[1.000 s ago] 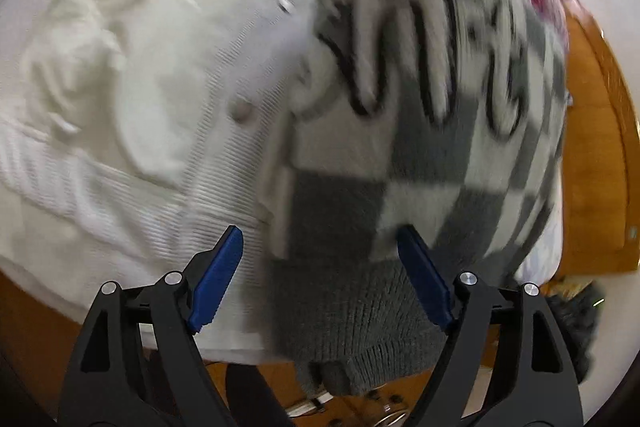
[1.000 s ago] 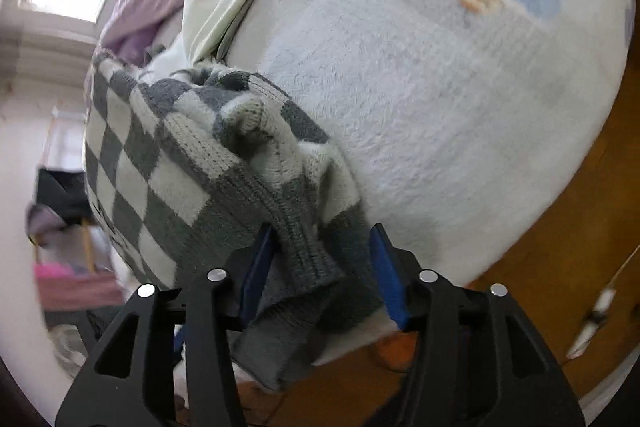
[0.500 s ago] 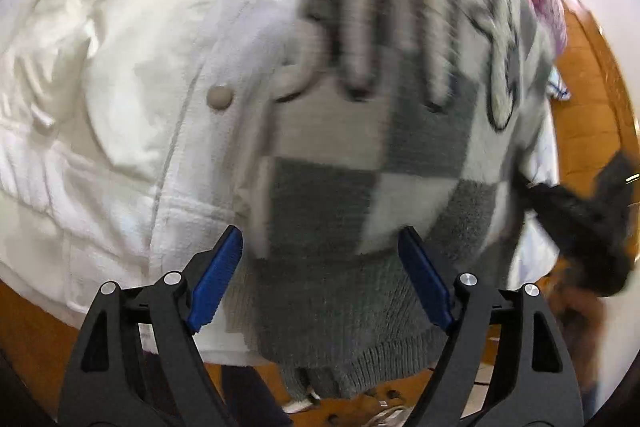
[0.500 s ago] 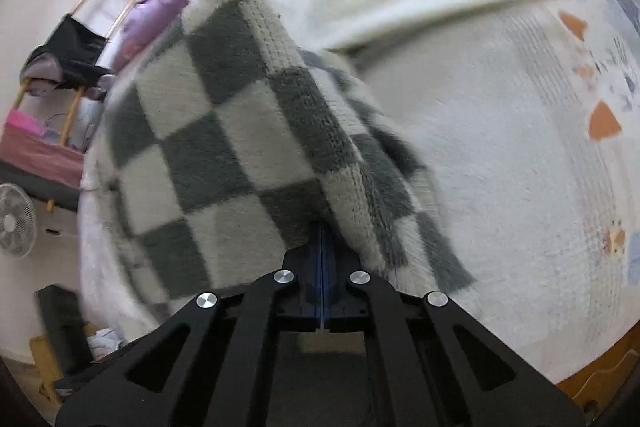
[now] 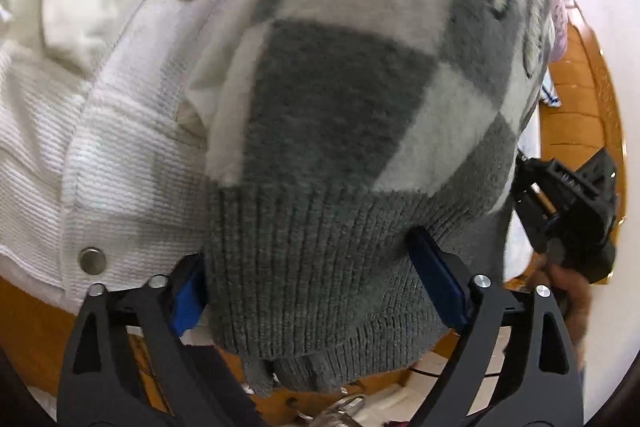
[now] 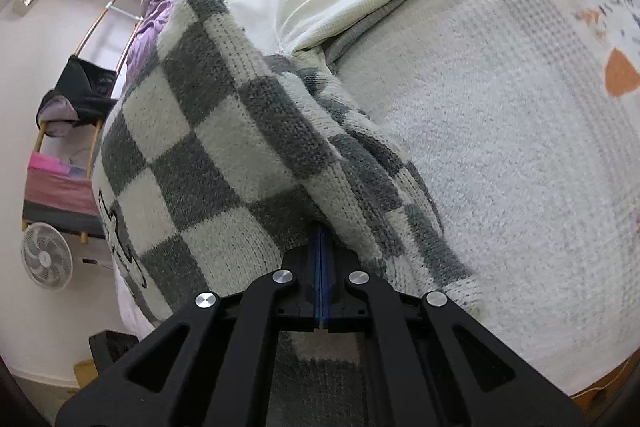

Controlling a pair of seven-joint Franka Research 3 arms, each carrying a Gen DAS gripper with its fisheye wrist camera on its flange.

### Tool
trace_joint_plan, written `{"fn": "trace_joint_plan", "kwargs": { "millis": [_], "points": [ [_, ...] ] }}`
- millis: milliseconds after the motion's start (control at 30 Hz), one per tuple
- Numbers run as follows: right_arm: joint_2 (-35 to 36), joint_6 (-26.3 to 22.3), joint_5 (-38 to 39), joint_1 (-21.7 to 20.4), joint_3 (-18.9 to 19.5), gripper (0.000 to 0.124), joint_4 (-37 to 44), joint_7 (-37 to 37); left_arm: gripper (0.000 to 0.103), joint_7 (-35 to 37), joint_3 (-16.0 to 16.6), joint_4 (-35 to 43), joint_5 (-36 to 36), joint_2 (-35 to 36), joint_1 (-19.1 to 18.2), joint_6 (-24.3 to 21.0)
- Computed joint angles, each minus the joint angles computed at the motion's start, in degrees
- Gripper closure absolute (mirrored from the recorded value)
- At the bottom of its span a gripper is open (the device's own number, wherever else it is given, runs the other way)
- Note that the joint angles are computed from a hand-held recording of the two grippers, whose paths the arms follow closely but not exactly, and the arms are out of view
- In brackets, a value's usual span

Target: Fold large clothes

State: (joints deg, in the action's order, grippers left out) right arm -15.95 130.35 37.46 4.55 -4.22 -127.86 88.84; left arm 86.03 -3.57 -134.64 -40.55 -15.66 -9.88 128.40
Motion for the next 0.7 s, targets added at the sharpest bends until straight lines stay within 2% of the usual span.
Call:
{"fn": "trace_joint_plan", "kwargs": {
  "millis": [67, 133, 200, 267, 333, 367, 400, 433, 467, 567, 700],
  "points": [
    [-0.1, 0.1, 0.6, 0.0, -0.1, 0.124, 0.0, 0.3, 0.062, -0.6, -0.6, 1.1, 2.1, -0.2, 0.0, -0.3],
    [-0.1, -0.2, 1.5, 0.1, -0.6, 0.124, 0.3, -1.1, 0.074, -2.0, -1.1, 3.5, 5.0, 0.1, 0.1, -1.9],
    [-1.9, -1.1, 1.6, -0.2, -1.1, 0.120, -0.3, -1.7, 0.076, -3.1, -0.5, 6.5, 6.2, 0.7, 0.4, -4.7],
    [-5.3, -1.1, 0.7, -1.2, -0.4, 0.113, -1.7, 2.4, 0.077, -3.2, 0.0, 8.9, 5.2, 1.0, 0.6, -6.6],
    [-11.0, 0.7, 2.2, -1.7, -0.3, 0.090, -5.4, 6.5, 0.077, -2.2, 0.7, 12.4, 4.7, 1.4, 1.1, -8.3],
    [-13.4, 0.8, 0.4, -2.5, 0.5, 0.062, -6.6, 9.5, 0.077, -2.0, 1.0, 13.6, 4.2, 1.7, 1.4, -9.0],
    [-15.0, -0.1, -3.2, -3.8, 2.0, 0.043, -7.1, 13.4, 0.077, -1.7, 1.1, 15.6, 4.1, 2.4, 1.8, -9.8],
    [-17.6, -1.5, -7.6, -5.5, 4.1, 0.042, -8.2, 18.4, 0.077, -1.9, 0.6, 17.2, 4.6, 3.1, 1.9, -9.9],
    [-19.7, -1.6, -8.0, -5.2, 4.2, 0.042, -9.9, 21.2, 0.077, -1.3, 0.3, 19.0, 5.7, 3.8, 2.1, -10.2],
    [-24.9, -0.6, -1.3, -2.8, 3.0, 0.042, -16.2, 29.8, 0.078, -0.6, -0.3, 22.9, 6.1, 6.1, 2.5, -11.0],
    [-25.3, 4.2, 2.6, -1.8, 2.8, 0.042, -19.1, 38.0, 0.078, 1.2, -0.9, 24.2, 7.7, 7.3, 3.5, -13.3]
  ]
}}
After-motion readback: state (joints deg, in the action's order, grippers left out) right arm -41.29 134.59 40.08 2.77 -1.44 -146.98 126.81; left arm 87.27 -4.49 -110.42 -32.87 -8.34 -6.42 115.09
